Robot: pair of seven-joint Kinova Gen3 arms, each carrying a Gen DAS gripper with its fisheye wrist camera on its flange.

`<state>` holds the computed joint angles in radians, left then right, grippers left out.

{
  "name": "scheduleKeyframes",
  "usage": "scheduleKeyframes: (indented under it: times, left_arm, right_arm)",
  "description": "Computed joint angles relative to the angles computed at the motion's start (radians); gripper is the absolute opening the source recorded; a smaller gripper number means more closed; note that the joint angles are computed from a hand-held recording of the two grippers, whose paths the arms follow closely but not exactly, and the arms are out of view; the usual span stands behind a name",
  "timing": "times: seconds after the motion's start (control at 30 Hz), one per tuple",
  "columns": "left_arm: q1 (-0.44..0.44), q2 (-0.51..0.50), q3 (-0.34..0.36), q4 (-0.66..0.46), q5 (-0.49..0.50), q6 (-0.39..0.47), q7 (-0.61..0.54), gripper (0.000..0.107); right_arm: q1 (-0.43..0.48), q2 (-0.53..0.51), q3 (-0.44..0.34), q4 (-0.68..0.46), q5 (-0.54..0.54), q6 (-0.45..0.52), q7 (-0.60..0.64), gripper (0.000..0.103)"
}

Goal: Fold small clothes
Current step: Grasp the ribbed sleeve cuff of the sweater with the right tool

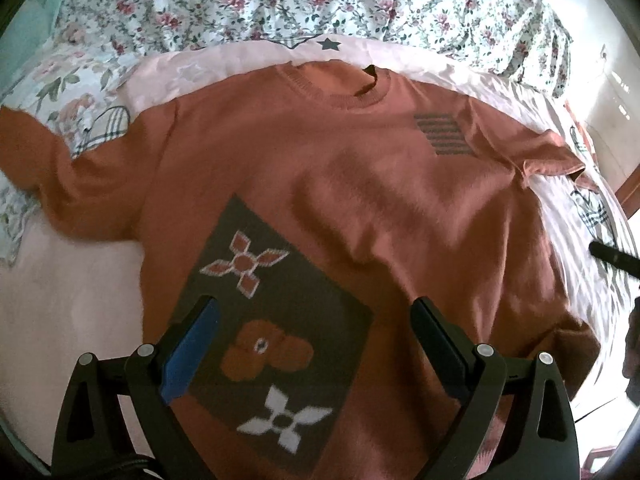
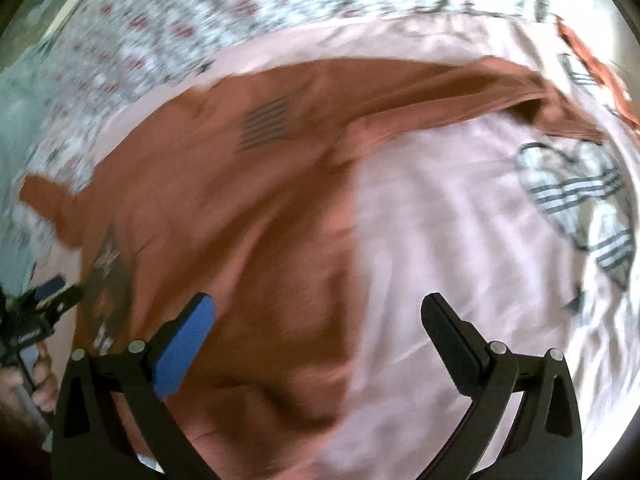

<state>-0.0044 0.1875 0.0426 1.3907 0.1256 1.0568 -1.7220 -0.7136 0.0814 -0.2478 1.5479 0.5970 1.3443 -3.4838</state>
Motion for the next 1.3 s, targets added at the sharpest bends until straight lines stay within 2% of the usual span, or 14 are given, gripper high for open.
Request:
scheduleKeyframes:
  times: [0.1, 0.2, 0.27, 0.43, 0.5, 0.7, 0.73, 0.8, 0.83, 0.87, 0.93, 1.1, 1.2, 1.3]
  left_arm:
    - [0.015, 0.04, 0.005, -0.049, -0.011, 0.02, 0.022, 0.097]
    - [0.035, 0.07, 0.009, -0.087, -0.033, 0.033, 0.046, 0.097]
    - [0.052, 0.098, 0.01, -0.124, -0.054, 0.048, 0.065, 0.097]
    - [0.083, 0.157, 0.009, -0.212, -0.088, 0.095, 0.107, 0.097]
    - [0.091, 0.173, 0.009, -0.237, -0.098, 0.109, 0.118, 0.097]
    - [0.121, 0.223, 0.003, -0.311, -0.13, 0.149, 0.17, 0.097]
    - [0.125, 0.227, 0.003, -0.316, -0.134, 0.154, 0.176, 0.097]
    - [0.136, 0.234, 0.003, -0.324, -0.141, 0.156, 0.188, 0.097]
    - [0.138, 0.238, 0.004, -0.328, -0.143, 0.159, 0.191, 0.097]
    - [0.14, 0.24, 0.005, -0.328, -0.143, 0.158, 0.193, 0.097]
    - [0.143, 0.244, 0.006, -0.33, -0.143, 0.159, 0.197, 0.097]
    - [0.129, 0.247, 0.014, -0.323, -0.111, 0.151, 0.201, 0.097]
    - [0.12, 0.234, 0.015, -0.303, -0.102, 0.136, 0.191, 0.097]
    - [0.105, 0.214, 0.013, -0.272, -0.091, 0.118, 0.182, 0.097]
  right_arm:
    - [0.027, -0.067, 0.014, 0.083, 0.002, 0.04, -0.059, 0.102]
    - [0.099, -0.158, 0.011, 0.194, 0.004, 0.046, -0.135, 0.097]
    - [0.161, -0.216, 0.023, 0.265, -0.012, 0.033, -0.16, 0.088]
    - [0.31, -0.344, 0.098, 0.425, -0.038, -0.071, -0.199, 0.066]
    - [0.363, -0.364, 0.126, 0.458, -0.036, -0.092, -0.191, 0.066]
    - [0.503, -0.407, 0.232, 0.567, -0.043, -0.246, -0.156, 0.064]
    - [0.522, -0.399, 0.244, 0.567, -0.042, -0.253, -0.135, 0.06]
    - [0.553, -0.389, 0.247, 0.565, -0.034, -0.259, -0.093, 0.044]
    - [0.557, -0.389, 0.263, 0.559, -0.038, -0.272, -0.057, 0.024]
    - [0.568, -0.393, 0.261, 0.556, -0.042, -0.289, -0.038, 0.015]
    - [0.58, -0.38, 0.222, 0.517, -0.023, -0.274, -0.003, 0.012]
    - [0.584, -0.302, 0.137, 0.374, 0.012, -0.286, 0.131, 0.011]
    - [0.613, -0.234, 0.059, 0.286, 0.018, -0.357, 0.179, 0.011]
    - [0.545, -0.16, 0.074, 0.214, 0.024, -0.476, 0.178, 0.011]
